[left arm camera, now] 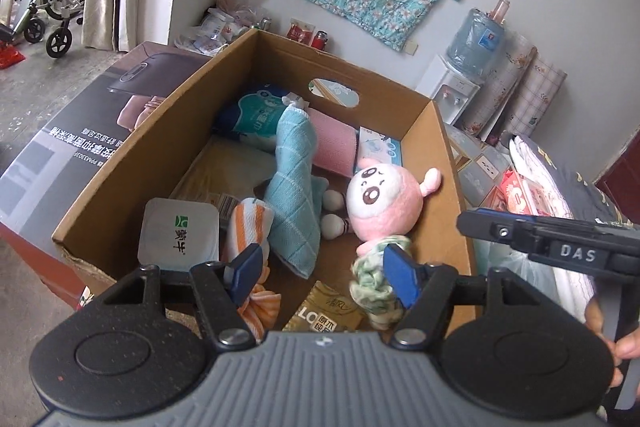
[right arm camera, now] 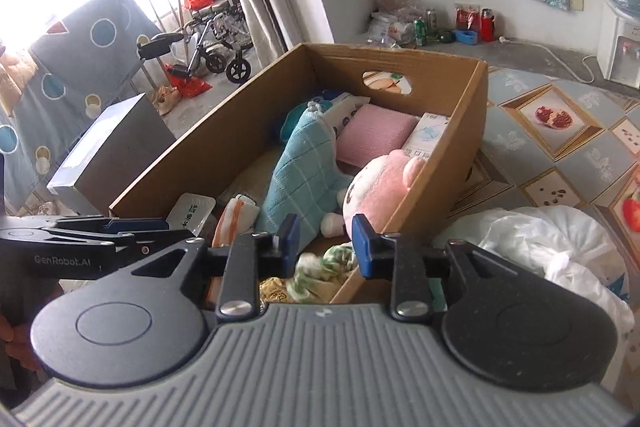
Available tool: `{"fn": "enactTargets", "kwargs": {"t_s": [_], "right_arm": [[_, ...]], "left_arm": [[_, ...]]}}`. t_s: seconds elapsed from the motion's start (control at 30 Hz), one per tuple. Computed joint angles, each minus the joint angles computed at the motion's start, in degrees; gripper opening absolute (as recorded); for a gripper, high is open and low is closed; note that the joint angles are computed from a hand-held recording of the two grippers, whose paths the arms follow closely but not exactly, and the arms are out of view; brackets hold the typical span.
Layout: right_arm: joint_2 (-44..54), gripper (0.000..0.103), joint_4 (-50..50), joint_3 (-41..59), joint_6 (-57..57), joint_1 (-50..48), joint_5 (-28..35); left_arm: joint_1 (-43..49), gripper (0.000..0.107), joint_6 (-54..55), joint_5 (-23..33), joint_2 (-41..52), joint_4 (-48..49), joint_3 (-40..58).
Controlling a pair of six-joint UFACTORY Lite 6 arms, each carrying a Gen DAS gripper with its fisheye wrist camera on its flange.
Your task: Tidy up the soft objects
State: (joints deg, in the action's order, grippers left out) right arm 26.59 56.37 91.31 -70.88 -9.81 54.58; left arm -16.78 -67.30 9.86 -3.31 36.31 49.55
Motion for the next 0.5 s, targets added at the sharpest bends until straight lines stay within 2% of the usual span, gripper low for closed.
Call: {"fn": "enactTargets", "kwargs": {"t_s": [0.1, 0.13, 0.2, 0.27, 0.3, 0.33, 0.37, 0.43, 0.5], "right_arm": [[-2.92, 0.030, 2.07, -2.88, -2.22, -1.61, 0.22], [-4.59, 0.034, 3.22, -4.49, -3.30, -2.69, 0.79], [-9.22, 0.046, 5.99, -9.16, -6.11, -5.69, 2.05], [-14.37, 0.066, 9.06, -14.87, -9.52, -8.65, 2.17], [-17.22, 0.072, 10.54, -17.94, -11.27, -10.25, 2.09], [-20.24, 0.083, 12.14, -21.25, -13.09, -11.87, 1.84], [-23.16, 0.090, 13.75, -24.46, -14.93, -13.71, 1.88], [-27.95, 0.093, 15.74, -29.61, -17.35, -17.50, 2.82], [-31.91, 0.102, 16.06, -33.70, -18.03, -20.86, 3.16]], "left_arm": [[-1.34, 0.068, -8.97, 1.17, -1.57, 8.64, -1.13], [-1.95, 0.068, -12.55, 1.52, -2.59, 12.06, -1.89], [-3.51, 0.075, -19.41, 2.79, -4.91, 18.69, -3.18], [-6.22, 0.080, -27.12, 5.36, -8.17, 25.85, -4.88], [-7.95, 0.085, -29.65, 7.24, -9.85, 28.25, -5.59], [-9.98, 0.088, -31.39, 9.58, -11.49, 29.92, -6.14], [-12.16, 0.093, -32.64, 12.21, -13.04, 31.01, -6.56], [-16.57, 0.100, -34.38, 17.53, -15.87, 31.96, -7.15], [-21.27, 0.103, -36.22, 23.13, -17.88, 32.69, -7.56]]}}
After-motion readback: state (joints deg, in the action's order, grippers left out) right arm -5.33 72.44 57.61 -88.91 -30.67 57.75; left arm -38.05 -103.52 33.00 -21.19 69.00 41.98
